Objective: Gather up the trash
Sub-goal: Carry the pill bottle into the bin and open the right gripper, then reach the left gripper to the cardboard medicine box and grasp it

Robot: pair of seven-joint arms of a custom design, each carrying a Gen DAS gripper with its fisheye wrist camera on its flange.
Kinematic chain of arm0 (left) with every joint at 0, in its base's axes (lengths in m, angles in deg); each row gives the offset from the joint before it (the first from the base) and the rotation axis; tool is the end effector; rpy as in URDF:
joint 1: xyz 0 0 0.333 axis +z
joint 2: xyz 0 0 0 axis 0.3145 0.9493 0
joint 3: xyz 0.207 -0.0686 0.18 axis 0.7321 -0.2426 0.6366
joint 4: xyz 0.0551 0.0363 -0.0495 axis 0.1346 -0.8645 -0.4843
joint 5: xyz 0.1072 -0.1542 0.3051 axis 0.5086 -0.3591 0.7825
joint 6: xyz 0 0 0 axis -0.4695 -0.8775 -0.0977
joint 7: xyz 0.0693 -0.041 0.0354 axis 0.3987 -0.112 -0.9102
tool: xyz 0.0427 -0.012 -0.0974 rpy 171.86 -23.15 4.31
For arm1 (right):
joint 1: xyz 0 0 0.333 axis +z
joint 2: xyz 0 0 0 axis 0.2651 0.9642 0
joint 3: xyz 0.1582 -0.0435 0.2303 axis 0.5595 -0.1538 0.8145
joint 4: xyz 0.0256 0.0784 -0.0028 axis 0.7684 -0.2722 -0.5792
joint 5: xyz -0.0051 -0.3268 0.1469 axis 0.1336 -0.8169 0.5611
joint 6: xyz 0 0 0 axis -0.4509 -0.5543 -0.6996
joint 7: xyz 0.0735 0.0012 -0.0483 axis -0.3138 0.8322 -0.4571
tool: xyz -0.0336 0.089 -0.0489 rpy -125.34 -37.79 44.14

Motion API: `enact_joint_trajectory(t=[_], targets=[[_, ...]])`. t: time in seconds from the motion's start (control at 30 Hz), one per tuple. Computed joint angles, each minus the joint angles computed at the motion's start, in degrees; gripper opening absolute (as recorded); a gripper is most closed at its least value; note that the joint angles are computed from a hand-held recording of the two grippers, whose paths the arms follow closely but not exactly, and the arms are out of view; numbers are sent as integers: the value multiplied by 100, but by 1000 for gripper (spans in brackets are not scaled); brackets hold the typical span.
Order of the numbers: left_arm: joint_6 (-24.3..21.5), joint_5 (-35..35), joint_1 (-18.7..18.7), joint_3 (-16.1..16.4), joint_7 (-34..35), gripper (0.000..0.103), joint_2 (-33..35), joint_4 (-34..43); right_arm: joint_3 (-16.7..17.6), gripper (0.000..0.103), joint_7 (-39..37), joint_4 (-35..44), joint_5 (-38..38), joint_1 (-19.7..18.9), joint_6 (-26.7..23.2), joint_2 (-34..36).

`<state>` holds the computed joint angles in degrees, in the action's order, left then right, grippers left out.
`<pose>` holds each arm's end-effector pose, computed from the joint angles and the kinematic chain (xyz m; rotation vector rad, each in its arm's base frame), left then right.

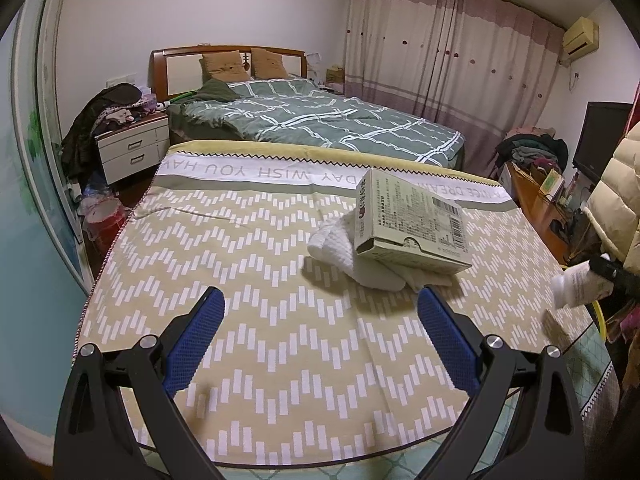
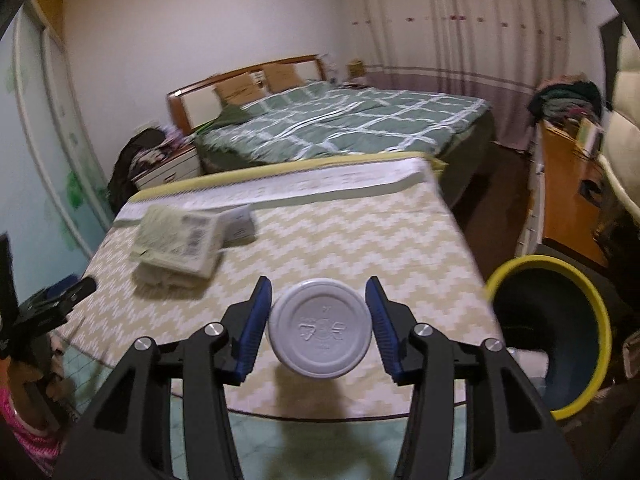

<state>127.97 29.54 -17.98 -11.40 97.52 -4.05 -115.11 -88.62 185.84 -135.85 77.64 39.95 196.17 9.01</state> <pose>0.6573 -0.1466 0.2686 -1.8650 1.5028 -0.8823 0.6541 0.2799 0.3136 -1.7409 1.4619 -0.5272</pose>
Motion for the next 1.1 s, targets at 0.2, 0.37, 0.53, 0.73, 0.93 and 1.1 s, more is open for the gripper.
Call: enact_joint_trajectory(t=[0.2,0.37,0.53,0.73,0.93,1.1], targets=[[-149,110,-22,0,-18,96,21,89,-888,47,509,-386,332,351,287,-182],[-291,433,104,-227,-71,96,-67,183,-1732,47,896,-654,678,684,396,-216],[-371,722,187,-400,-142,96,-121,329,-2205,47,1217,-649,856,772,235,-73],[-569,1108,343,-612,-251,96,-62,650,-2544,47,1763,-348,686,714,-217,271],[-803,1536,530,-800,-441,96,31,971,-2679,48,2307,-24,376,624,-613,549],[-955,1878,665,-876,-617,96,133,1243,-2932,52,2805,-191,83,822,-427,568]])
